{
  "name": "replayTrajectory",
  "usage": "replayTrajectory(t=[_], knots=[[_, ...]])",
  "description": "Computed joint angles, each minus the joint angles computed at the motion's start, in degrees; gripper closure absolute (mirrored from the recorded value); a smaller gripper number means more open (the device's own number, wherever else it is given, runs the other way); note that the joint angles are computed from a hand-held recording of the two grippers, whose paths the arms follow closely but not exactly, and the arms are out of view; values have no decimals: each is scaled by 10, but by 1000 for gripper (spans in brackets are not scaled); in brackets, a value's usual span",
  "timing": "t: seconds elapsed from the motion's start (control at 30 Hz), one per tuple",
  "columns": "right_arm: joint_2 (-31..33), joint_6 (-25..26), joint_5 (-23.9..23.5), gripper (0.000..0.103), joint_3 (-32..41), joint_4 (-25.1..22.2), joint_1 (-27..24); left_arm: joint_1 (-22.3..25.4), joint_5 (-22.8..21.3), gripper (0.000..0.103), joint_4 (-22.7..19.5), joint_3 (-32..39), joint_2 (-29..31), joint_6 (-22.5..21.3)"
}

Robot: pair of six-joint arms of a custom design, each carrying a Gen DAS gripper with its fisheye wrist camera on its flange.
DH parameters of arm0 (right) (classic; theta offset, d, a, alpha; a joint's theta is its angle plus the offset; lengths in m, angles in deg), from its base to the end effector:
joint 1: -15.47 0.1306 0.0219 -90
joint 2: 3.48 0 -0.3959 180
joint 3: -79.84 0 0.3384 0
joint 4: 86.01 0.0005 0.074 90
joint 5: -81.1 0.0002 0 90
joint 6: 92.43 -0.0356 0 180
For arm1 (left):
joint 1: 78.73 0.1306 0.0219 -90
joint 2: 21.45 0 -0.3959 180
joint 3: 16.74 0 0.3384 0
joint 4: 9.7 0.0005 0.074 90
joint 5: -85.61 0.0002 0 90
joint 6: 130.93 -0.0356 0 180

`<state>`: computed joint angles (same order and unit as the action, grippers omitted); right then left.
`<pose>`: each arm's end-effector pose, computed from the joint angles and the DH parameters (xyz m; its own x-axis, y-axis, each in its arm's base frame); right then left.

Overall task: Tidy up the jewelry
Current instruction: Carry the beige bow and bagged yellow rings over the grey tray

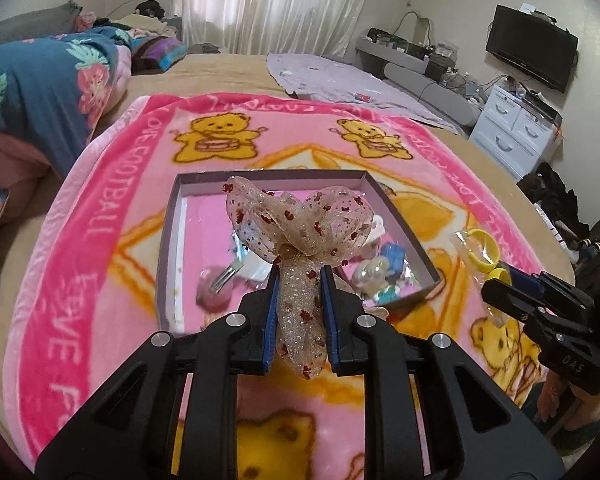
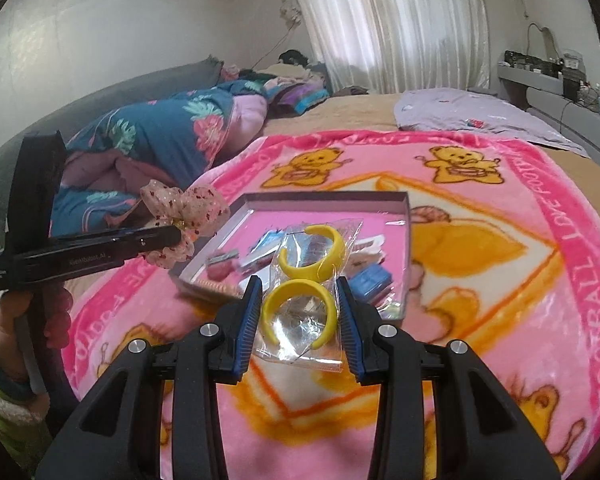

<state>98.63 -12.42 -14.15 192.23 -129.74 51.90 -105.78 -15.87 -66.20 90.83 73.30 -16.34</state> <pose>0.4241 0.3164 0.5176 -0.5500 -0.1912 -0.8130 -0.5659 0.8012 0.1944 0.4156 -0.2048 0.5249 -0.6914 -0.1048 -0.7148 0.0327 0.9839 -0.1760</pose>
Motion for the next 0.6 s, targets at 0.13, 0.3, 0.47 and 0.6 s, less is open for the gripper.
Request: replayTrajectory(t=[0.13,0.3,0.47,0.6], knots=[[4,-2,3,67,14,1,-10,-3,3,91,-5,24,19,-7],[21,-2,2,67,52,-9,-24,-5,6,91,-20,60,50,-17],[50,-1,2,67,104,-35,-36,-6,14,91,-30,84,77,-21],[80,1,1,67,155,-57,-41,-6,17,91,-37,95,93,-24]])
